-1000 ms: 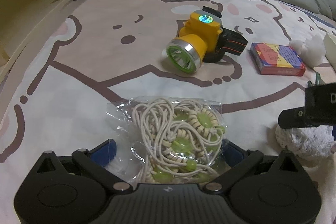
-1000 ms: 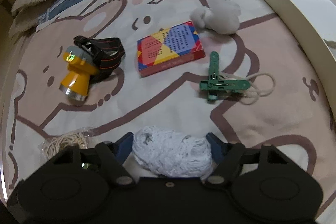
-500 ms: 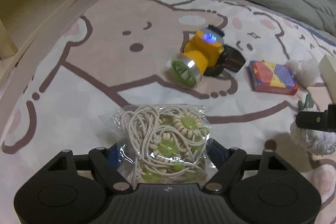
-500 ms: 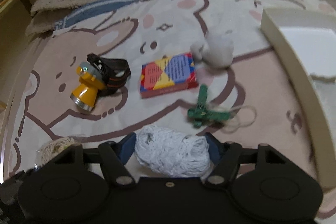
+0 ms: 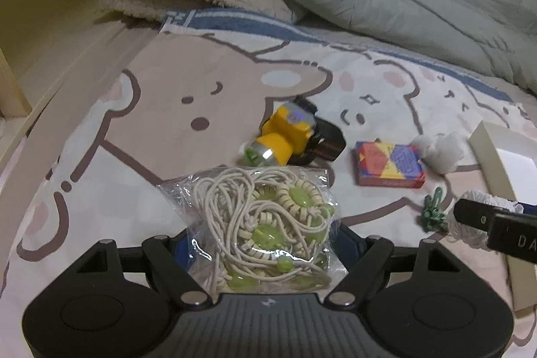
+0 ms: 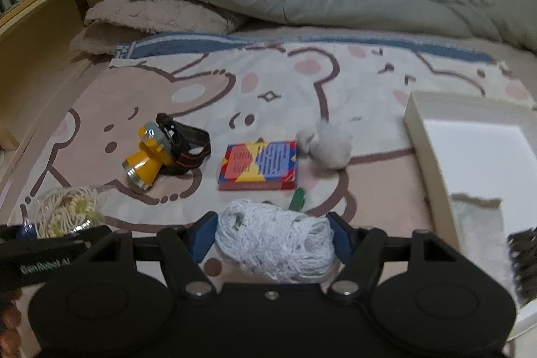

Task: Organize objects
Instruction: 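Lift the white mesh ball and beaded cord bag toward the white tray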

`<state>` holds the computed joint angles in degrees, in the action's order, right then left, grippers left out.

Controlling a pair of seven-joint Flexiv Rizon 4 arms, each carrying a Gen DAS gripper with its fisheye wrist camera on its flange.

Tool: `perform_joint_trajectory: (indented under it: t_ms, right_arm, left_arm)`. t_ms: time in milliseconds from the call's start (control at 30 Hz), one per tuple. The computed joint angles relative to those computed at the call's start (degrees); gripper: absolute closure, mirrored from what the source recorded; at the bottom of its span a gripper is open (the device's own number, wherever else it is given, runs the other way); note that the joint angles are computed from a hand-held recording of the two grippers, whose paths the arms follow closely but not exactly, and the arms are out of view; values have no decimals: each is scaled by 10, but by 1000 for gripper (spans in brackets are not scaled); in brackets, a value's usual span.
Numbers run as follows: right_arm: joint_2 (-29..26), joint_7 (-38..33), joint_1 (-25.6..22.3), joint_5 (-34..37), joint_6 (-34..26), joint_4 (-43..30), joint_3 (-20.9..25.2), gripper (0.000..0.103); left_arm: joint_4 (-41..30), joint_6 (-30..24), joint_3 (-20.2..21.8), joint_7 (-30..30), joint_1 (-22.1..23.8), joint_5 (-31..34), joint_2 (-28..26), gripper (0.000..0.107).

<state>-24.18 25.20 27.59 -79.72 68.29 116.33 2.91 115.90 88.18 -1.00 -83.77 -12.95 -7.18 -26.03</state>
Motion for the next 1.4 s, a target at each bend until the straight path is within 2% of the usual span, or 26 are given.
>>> perform_joint_trajectory:
  t_ms: [367,667,967,1400]
  right_arm:
    - [46,-1,-25,-84,-43,34,16,32]
    - [72,-7,-46,-128,-65,53,34,32]
    - [108,4,-74,-135,-70,91,44,32]
    - [177,32,-122,-142,-86,165,50,32]
  left_arm:
    - [10,20,-12,5,1,-2,19,27]
    - [2,22,0,0,-23,7,19,27]
    - [-13,18,-5,-8,-41,10,10,27]
    - [-41,11,-36,6,-70,12,-8,27]
